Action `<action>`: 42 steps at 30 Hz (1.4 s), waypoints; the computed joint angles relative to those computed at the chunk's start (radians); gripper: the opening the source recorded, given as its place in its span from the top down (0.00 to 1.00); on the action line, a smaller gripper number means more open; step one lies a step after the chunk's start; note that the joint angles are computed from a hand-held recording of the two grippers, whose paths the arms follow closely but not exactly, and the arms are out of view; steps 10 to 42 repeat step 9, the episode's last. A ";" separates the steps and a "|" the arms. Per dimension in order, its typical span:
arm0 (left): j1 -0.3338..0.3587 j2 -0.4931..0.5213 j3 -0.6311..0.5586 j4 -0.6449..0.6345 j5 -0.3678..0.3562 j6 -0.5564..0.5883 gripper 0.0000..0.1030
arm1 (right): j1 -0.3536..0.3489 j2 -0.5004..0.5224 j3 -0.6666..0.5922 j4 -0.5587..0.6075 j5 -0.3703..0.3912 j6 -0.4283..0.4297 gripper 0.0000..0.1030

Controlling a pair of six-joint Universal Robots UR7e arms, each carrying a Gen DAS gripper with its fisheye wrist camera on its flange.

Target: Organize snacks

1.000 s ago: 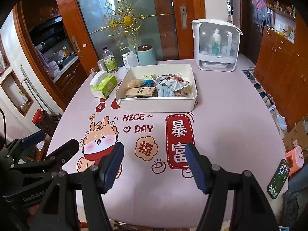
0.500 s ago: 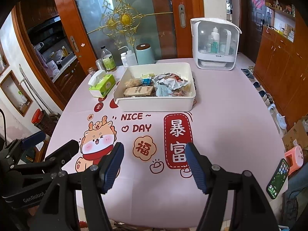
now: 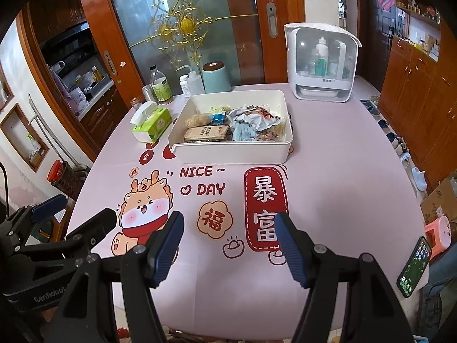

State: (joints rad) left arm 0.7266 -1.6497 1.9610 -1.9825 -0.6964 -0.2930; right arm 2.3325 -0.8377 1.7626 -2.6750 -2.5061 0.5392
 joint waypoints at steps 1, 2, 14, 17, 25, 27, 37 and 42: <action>0.000 0.000 0.001 -0.001 0.001 0.000 0.07 | -0.001 0.000 0.000 -0.001 0.002 -0.001 0.35; 0.000 0.001 -0.001 0.000 0.000 0.001 0.07 | -0.002 0.001 0.000 -0.002 0.004 -0.002 0.35; 0.002 0.000 -0.005 0.005 -0.001 0.005 0.07 | -0.006 0.002 -0.008 0.005 0.012 -0.007 0.35; 0.002 0.000 -0.005 0.005 -0.001 0.005 0.07 | -0.006 0.002 -0.008 0.005 0.012 -0.007 0.35; 0.002 0.000 -0.005 0.005 -0.001 0.005 0.07 | -0.006 0.002 -0.008 0.005 0.012 -0.007 0.35; 0.002 0.000 -0.005 0.005 -0.001 0.005 0.07 | -0.006 0.002 -0.008 0.005 0.012 -0.007 0.35; 0.002 0.000 -0.005 0.005 -0.001 0.005 0.07 | -0.006 0.002 -0.008 0.005 0.012 -0.007 0.35; 0.002 0.000 -0.005 0.005 -0.001 0.005 0.07 | -0.006 0.002 -0.008 0.005 0.012 -0.007 0.35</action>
